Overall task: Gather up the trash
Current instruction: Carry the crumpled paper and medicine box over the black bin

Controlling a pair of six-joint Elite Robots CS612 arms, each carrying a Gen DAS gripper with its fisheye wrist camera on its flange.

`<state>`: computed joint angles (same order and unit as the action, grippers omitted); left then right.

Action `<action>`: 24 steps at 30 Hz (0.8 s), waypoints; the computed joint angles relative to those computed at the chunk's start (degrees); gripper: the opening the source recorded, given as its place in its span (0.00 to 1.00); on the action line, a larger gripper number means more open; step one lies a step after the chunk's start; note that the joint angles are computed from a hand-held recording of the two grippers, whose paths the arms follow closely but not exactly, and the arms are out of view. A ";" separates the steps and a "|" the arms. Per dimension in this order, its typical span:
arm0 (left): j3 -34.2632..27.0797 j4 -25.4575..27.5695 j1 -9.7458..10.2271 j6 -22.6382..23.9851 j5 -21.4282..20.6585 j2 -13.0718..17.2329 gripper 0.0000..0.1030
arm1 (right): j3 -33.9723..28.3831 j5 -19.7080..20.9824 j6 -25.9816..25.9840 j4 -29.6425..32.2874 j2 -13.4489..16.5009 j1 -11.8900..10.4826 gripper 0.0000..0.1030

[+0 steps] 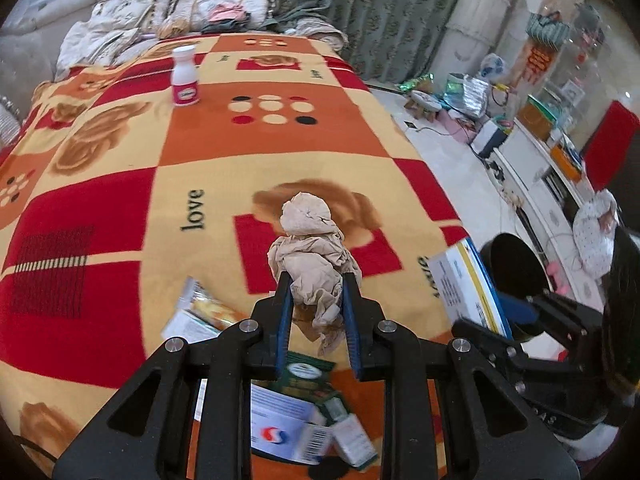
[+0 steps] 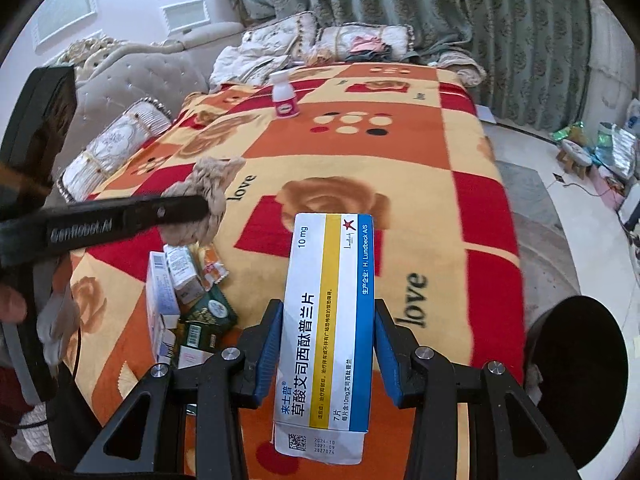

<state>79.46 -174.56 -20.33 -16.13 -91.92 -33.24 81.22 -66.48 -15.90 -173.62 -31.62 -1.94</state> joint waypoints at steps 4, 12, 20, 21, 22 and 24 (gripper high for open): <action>0.21 -0.37 -1.02 1.24 0.24 -0.07 0.20 | 0.82 -0.41 1.19 -1.01 -0.32 -0.79 0.41; -0.34 0.09 -2.61 2.94 -0.37 0.21 0.20 | 2.51 -1.06 3.08 -3.05 -0.97 -2.28 0.41; -1.21 1.08 -3.95 4.25 -1.01 0.69 0.20 | 3.66 -1.83 4.83 -4.32 -1.31 -3.62 0.41; -1.34 1.21 -4.11 4.45 -1.15 0.75 0.20 | 3.78 -1.93 5.03 -4.51 -1.33 -3.78 0.41; -1.56 1.34 -4.26 4.72 -1.23 0.85 0.20 | 3.87 -1.96 5.16 -4.63 -1.36 -3.92 0.41; -1.88 1.53 -4.56 5.14 -1.50 0.98 0.20 | 4.16 -2.26 5.68 -5.00 -1.45 -4.31 0.41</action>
<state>77.58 -173.03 -24.89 -10.99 -93.41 -32.26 85.38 -68.75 -10.22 -178.62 -33.07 -6.25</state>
